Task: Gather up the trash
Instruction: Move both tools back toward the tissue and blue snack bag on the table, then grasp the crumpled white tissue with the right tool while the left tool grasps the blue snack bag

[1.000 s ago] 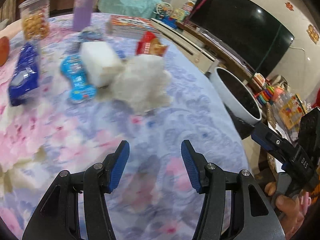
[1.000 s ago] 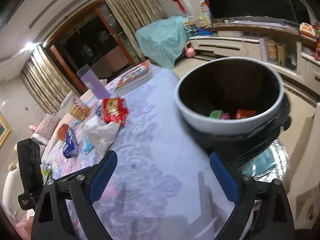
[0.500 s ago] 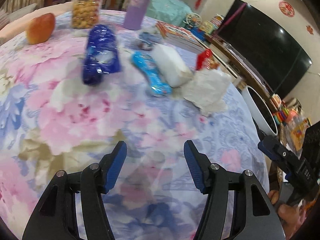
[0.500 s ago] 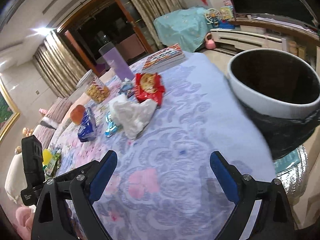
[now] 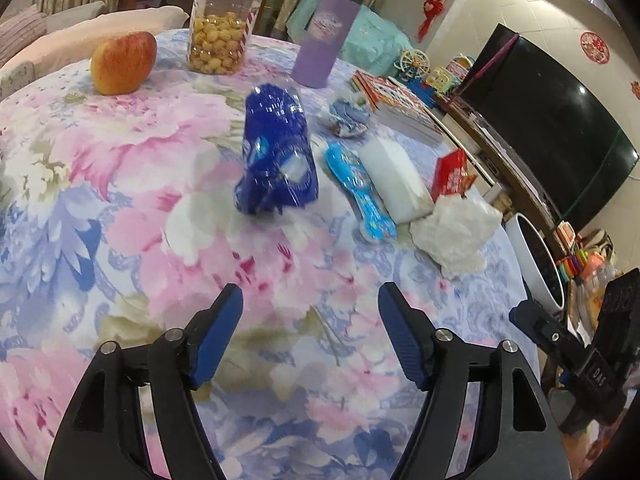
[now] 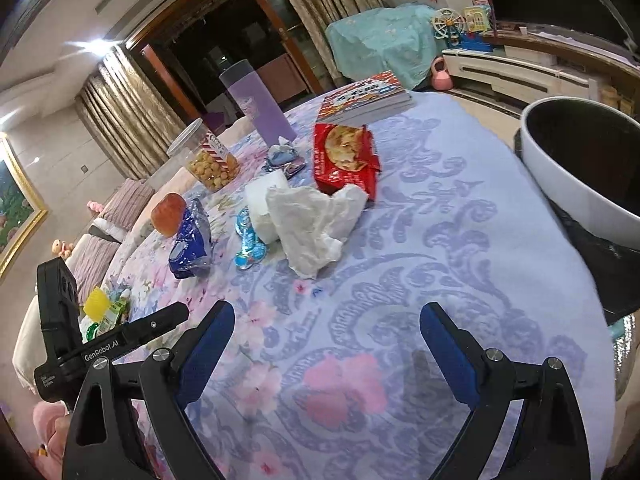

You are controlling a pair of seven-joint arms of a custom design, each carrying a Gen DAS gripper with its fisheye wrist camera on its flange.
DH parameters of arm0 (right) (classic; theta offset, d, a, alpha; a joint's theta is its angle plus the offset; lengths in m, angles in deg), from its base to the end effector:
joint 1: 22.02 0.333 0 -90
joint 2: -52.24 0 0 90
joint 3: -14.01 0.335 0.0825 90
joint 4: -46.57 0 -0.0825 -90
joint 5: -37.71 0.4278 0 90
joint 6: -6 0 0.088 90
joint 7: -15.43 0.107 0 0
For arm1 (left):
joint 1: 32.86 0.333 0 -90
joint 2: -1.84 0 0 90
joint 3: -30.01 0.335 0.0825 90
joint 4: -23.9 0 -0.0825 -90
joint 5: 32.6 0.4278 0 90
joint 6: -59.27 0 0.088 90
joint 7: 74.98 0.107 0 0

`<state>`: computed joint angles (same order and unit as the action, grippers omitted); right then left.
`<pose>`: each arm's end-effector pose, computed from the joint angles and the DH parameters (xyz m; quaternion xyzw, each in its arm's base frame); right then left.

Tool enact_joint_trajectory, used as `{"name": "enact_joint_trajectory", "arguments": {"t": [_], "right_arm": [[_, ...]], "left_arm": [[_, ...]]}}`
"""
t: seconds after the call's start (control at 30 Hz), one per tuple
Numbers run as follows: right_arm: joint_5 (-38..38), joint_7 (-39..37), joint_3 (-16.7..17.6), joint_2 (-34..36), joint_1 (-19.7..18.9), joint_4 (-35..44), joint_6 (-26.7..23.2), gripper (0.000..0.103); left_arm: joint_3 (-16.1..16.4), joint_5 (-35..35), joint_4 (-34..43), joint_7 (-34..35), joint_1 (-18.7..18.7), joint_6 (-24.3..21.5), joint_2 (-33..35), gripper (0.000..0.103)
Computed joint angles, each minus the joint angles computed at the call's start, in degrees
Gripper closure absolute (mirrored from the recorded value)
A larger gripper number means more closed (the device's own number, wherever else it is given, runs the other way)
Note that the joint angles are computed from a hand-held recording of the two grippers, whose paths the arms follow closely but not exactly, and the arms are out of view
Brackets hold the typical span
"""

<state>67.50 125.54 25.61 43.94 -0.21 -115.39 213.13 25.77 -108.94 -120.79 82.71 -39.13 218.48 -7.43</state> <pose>0.3861 0.1778 0.3298 -0.5209 0.7330 -0.1512 0.4105 0.4858 -0.0460 0.3443 -0.5961 0.7136 -0.3622 0.0655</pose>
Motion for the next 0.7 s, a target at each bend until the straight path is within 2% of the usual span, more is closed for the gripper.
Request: {"name": "enact_joint_trajectory", "arguments": {"t": [0.23, 0.7], "right_arm": [[-1.94, 0.04, -1.12, 2.85, 0.17, 3.28, -0.26, 0.008], [-4.41, 1.67, -3.51, 6.06, -0.44, 7.0, -2.17, 0.008]], "left_arm": [[-0.25, -0.13, 3.39, 0.21, 0.29, 0.16, 1.88, 0.021], [-3.31, 1.08, 11.45, -1.8, 1.99, 4.75, 10.31, 0.021]]}}
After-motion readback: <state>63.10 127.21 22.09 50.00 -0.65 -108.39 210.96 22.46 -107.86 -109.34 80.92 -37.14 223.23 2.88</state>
